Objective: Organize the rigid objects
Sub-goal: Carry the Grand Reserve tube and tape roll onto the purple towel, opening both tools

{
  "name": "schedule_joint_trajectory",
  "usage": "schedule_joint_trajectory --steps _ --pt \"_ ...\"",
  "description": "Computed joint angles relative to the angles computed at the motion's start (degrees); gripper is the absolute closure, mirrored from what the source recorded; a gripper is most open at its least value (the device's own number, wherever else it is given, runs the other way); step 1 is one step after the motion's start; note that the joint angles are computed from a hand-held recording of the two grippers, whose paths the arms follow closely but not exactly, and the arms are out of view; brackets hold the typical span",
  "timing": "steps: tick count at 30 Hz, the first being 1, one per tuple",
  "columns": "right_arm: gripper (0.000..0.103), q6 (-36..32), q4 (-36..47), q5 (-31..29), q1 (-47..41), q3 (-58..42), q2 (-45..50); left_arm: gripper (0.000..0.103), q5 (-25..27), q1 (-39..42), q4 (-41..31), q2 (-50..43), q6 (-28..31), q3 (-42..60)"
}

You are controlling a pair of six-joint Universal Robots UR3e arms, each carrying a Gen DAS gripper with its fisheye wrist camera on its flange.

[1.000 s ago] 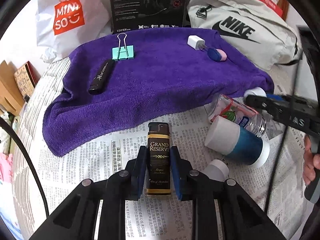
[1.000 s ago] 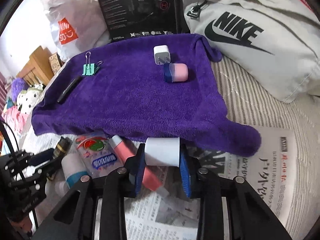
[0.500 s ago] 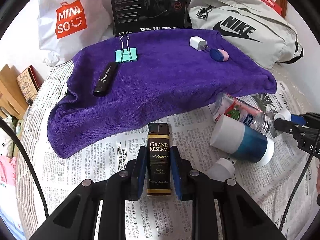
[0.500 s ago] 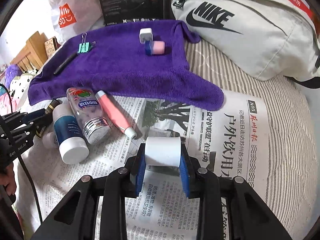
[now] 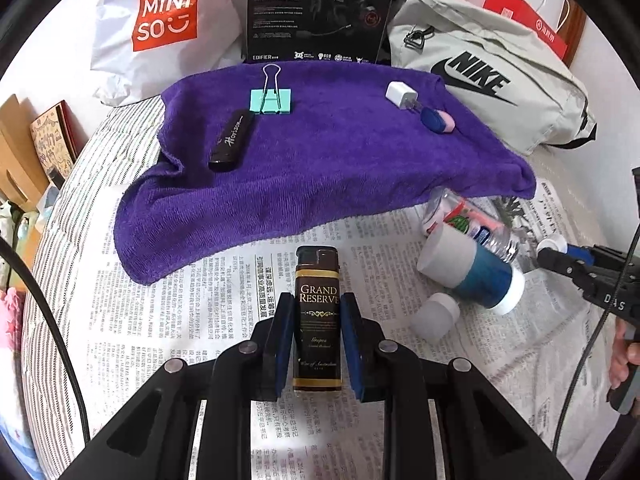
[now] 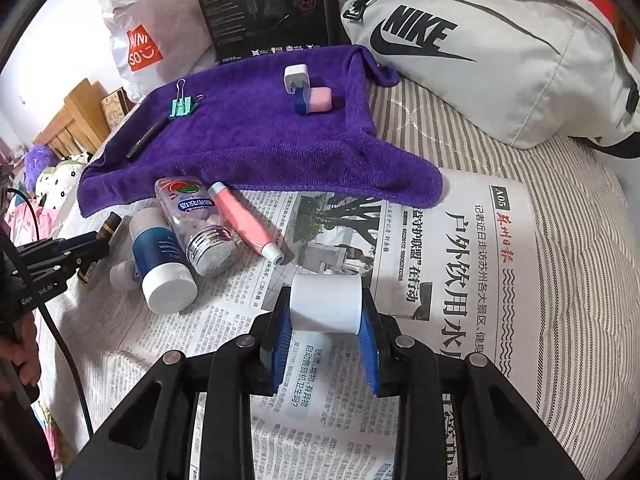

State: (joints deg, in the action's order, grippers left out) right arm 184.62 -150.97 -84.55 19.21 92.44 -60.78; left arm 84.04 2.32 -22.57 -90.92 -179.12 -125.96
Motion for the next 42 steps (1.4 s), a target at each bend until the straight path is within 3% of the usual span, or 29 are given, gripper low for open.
schedule_joint_trajectory --steps 13,23,34,42 --pt "0.072 -0.84 3.0 3.35 -1.06 -4.05 -0.46 0.08 -1.47 1.09 -3.77 1.38 0.51 4.04" --pt "0.072 -1.73 9.39 4.73 -1.47 -15.69 3.23 0.08 -2.77 2.98 -7.38 -0.3 1.87 11.77" --pt "0.072 -2.98 21.11 3.79 -1.45 -39.9 15.76 0.08 -4.35 5.46 -7.76 -6.86 2.39 19.18" --pt "0.072 -4.42 37.85 2.09 0.23 -69.88 32.62 0.08 -5.32 5.5 -8.17 -12.86 1.97 23.72"
